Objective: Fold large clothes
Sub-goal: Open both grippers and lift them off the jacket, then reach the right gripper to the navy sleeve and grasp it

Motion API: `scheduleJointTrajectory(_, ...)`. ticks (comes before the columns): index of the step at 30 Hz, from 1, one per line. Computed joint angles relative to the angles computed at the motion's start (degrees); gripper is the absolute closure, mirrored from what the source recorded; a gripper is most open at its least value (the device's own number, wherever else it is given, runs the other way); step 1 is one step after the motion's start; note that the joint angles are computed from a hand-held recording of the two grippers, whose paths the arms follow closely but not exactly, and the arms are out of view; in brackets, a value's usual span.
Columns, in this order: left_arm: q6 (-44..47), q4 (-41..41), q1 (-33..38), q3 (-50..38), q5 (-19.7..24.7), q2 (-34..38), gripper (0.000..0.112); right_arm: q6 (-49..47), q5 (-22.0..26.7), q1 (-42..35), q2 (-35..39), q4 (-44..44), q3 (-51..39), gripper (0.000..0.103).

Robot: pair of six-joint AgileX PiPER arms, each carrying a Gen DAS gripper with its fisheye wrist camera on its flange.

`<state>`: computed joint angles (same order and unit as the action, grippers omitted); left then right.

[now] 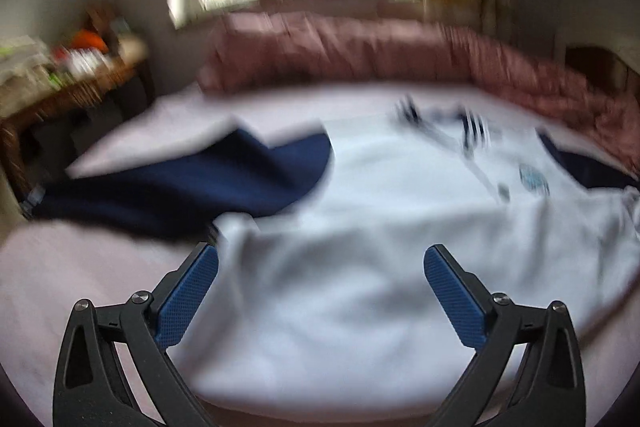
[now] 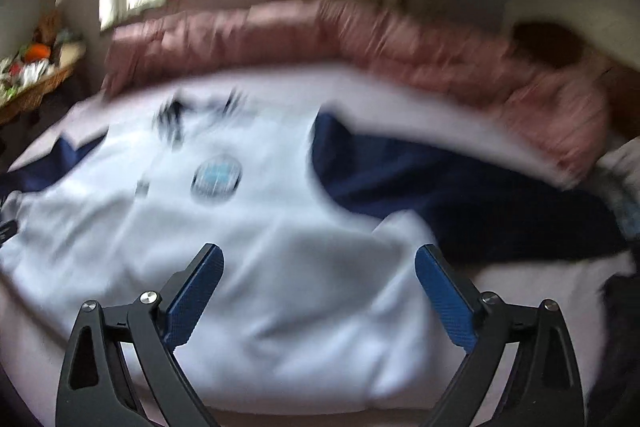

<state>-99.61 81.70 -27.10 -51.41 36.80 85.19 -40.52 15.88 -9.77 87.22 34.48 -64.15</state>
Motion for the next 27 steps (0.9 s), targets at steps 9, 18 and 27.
scheduleJointTrajectory(9, -15.1, 13.8, -0.3, 4.0, 2.7, -1.0, 0.01, 19.0, -1.8, -8.9, 3.4, -9.4, -4.8, 0.0)
scheduleJointTrajectory(18, -19.1, 12.2, 2.6, 4.0, 0.6, -0.6, 0.01, 50.0, 27.2, -17.0, 24.9, -34.2, -35.8, 0.006)
scheduleJointTrajectory(27, -13.2, 9.4, -0.9, 1.6, 4.3, 2.3, 0.01, 48.4, 30.5, -21.4, 41.6, -29.4, -56.3, 0.008)
